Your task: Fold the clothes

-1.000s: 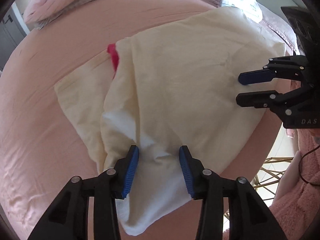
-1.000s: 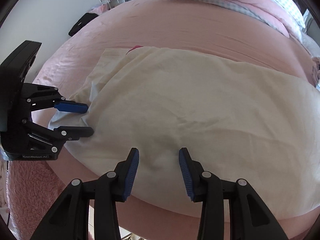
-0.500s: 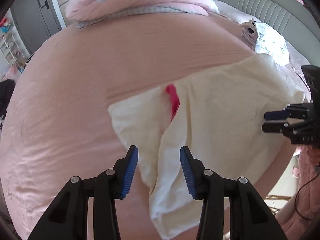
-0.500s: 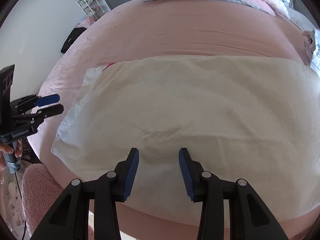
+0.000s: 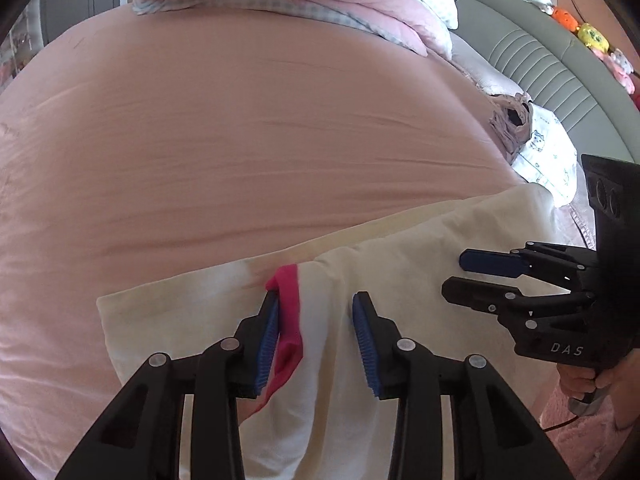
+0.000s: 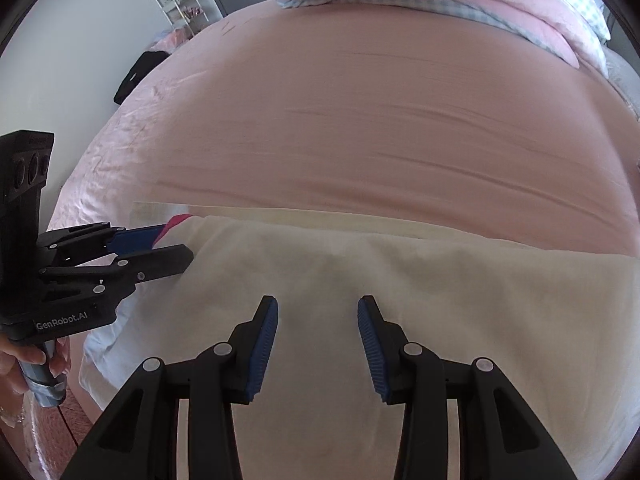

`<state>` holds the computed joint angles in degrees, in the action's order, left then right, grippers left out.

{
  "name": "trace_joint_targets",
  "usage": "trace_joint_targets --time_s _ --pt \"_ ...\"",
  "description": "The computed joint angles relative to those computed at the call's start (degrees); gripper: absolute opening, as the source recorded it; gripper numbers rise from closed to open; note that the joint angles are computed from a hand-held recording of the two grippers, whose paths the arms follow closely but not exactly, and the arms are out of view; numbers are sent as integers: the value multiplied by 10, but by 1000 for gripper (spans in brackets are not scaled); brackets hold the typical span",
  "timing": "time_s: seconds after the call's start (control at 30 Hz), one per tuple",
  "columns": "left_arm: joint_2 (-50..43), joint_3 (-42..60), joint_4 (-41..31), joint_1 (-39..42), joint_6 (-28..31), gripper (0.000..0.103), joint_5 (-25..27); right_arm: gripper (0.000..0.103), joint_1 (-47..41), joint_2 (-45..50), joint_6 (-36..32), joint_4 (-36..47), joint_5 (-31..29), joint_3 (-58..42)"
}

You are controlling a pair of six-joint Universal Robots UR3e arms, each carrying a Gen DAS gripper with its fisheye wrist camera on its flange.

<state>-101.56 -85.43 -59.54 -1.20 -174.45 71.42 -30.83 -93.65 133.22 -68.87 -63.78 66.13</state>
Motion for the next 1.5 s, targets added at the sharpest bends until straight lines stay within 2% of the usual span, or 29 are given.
trace_joint_targets --time_s 0.03,0.1,0.27,0.33,0.43,0.47,0.5,0.7,0.8,0.97,1.07,1.1,1.13,1.17,1.23,1.3,1.37,1.43,1.5 --pt "0 -7 8 5 -4 21 -5 41 7 7 5 -10 -1 1" --pt "11 -38 33 24 -26 13 -35 41 16 24 18 -25 -2 -2" --pt "89 -205 147 126 -125 9 -193 41 21 56 44 -40 9 -12" --pt "111 -260 193 156 -155 7 -233 41 17 59 44 -40 17 -12" --pt "134 -308 219 190 -168 7 -279 41 -2 55 36 -30 32 -9" --pt "143 -304 211 190 -163 6 -262 41 -9 55 32 -26 35 -8" --pt "145 -289 204 176 -158 6 -218 41 -17 55 26 -17 38 -9" --pt "90 -228 203 132 -144 7 -175 41 -36 44 43 -33 21 4" --pt "46 -140 133 88 -100 7 -125 41 -13 32 47 -43 -4 1" --pt "27 -88 107 47 -52 7 -40 41 46 46 31 -12 22 -50" --pt "31 -67 101 -7 -14 5 140 41 108 56 76 -81 -31 -27" --pt "34 -67 104 -15 9 5 181 41 126 67 94 -102 -52 -21" --pt "52 -83 103 -2 -8 5 175 41 124 65 97 -109 -48 -12" --pt "77 -106 99 35 -11 5 126 41 122 63 101 -116 -43 -3" --pt "133 -165 105 103 -18 5 -14 41 128 61 117 -127 -43 0" --pt "175 -201 114 116 20 5 -75 41 133 49 122 -124 -33 2" --pt "194 -212 107 99 60 6 -92 41 141 33 120 -115 -13 5" --pt "195 -212 81 72 87 6 -71 41 161 17 126 -123 -2 15" --pt "177 -202 60 32 99 7 5 41 187 9 131 -131 -4 26"
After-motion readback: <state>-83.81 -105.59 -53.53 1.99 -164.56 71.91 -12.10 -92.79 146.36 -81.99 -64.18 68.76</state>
